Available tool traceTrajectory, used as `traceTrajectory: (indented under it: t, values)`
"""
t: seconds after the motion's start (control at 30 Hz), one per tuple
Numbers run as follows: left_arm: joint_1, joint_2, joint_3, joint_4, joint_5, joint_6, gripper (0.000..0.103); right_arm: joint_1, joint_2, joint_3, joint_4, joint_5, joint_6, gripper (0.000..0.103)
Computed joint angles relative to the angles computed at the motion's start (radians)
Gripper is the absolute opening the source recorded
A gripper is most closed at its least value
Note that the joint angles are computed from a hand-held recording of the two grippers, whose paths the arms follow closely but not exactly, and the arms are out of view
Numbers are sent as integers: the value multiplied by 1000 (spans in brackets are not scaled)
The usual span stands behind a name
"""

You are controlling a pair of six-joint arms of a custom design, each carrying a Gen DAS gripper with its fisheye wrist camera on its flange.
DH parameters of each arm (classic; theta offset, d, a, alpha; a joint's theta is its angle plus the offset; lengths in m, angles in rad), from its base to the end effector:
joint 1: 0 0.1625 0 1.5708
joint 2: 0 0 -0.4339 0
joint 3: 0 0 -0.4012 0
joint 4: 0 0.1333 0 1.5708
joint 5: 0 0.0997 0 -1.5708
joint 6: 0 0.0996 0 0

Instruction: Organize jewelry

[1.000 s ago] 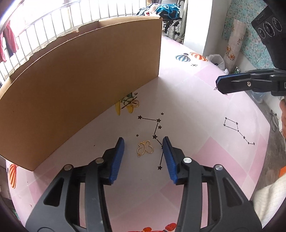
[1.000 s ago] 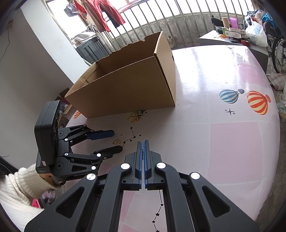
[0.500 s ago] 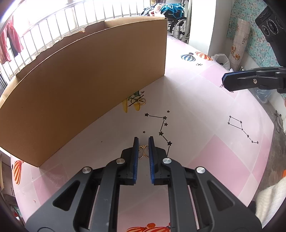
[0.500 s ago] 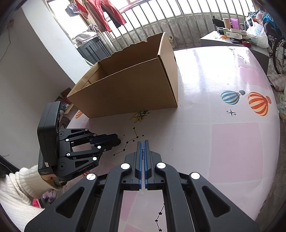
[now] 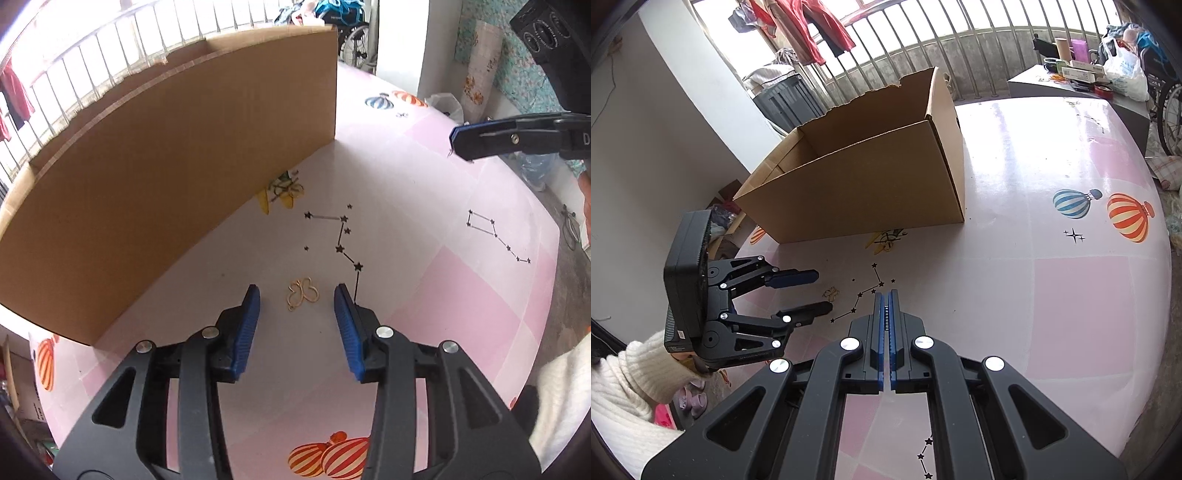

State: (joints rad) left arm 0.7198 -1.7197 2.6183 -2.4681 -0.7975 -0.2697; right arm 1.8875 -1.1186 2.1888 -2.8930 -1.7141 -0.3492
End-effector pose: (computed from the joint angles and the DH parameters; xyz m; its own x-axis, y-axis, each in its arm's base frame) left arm -0.0806 -0.3405 0.2063 -0.6544 0.3436 -0.6736 0.5992 0.7789 -0.1849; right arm 0.2699 -0.4412 0.1302 -0.7910 -0.5727 0.2153 -0.6090 0.7708 -0.1870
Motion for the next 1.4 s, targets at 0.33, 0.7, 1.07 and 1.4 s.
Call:
traceTrajectory:
  t: [0.33,0.7,1.07,1.4]
  values:
    - [-69,23,21,42,61,-145,14,3,3,0,3,6,7,2]
    - [45,-7,-12,-37,-84,-103,14,7,-13,-2,-1,30,4,2]
    - [20,-208,-123,-62,-127,-82,14,70,32,-146,11,102,-43,2]
    - [404,286,-717,353,-155,-9,14,174,392,-724,498,-72,-139,2]
